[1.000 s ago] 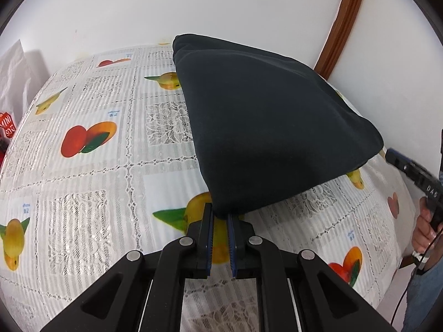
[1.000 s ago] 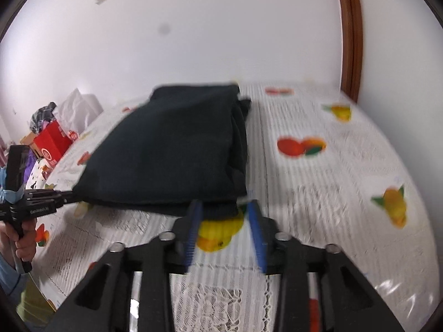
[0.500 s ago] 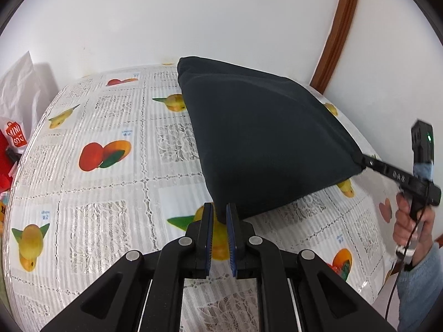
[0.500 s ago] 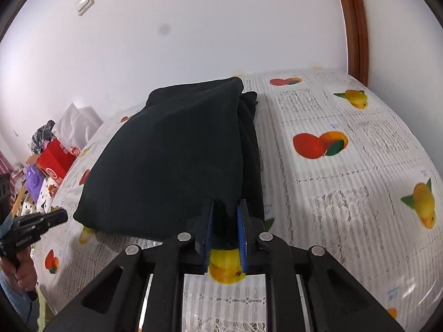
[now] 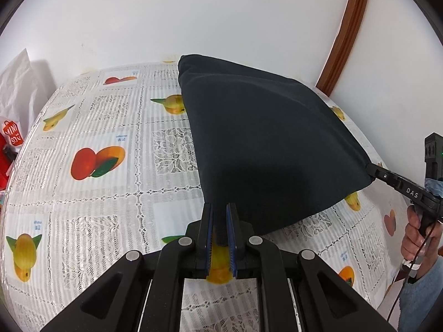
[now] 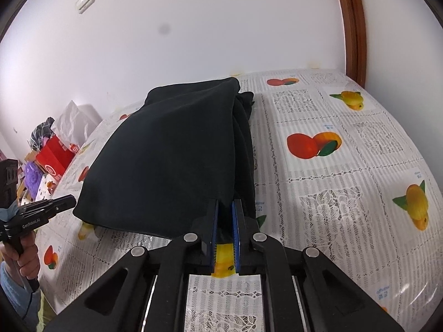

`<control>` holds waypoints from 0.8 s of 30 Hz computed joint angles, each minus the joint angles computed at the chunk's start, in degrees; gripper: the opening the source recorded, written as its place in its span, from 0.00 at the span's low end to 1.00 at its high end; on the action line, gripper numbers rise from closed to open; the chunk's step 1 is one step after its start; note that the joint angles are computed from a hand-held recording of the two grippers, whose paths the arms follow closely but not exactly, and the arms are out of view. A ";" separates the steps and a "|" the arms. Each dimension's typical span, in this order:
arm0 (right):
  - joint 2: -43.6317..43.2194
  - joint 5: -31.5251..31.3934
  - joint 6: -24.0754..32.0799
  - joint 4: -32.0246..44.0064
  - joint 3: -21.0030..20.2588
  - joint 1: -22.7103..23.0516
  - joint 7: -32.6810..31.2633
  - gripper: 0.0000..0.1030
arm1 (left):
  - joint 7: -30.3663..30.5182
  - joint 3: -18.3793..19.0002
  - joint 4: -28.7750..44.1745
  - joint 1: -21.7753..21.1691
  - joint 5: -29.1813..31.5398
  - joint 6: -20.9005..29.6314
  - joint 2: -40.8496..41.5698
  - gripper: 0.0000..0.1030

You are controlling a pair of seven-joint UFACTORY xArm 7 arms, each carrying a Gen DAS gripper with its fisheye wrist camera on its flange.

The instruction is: Fold small clothes

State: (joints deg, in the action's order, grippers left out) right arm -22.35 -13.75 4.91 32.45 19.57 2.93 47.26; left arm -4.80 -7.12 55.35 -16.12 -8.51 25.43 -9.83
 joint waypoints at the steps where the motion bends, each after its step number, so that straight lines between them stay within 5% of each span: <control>1: -0.05 -0.03 0.08 0.01 -0.07 0.04 -0.06 0.09 | 0.18 0.05 0.11 -0.06 -0.13 -0.09 0.21 0.09; 24: -1.10 -1.46 1.54 0.07 0.43 -0.42 2.06 0.09 | -0.16 -0.15 1.02 0.09 0.26 -0.40 1.32 0.09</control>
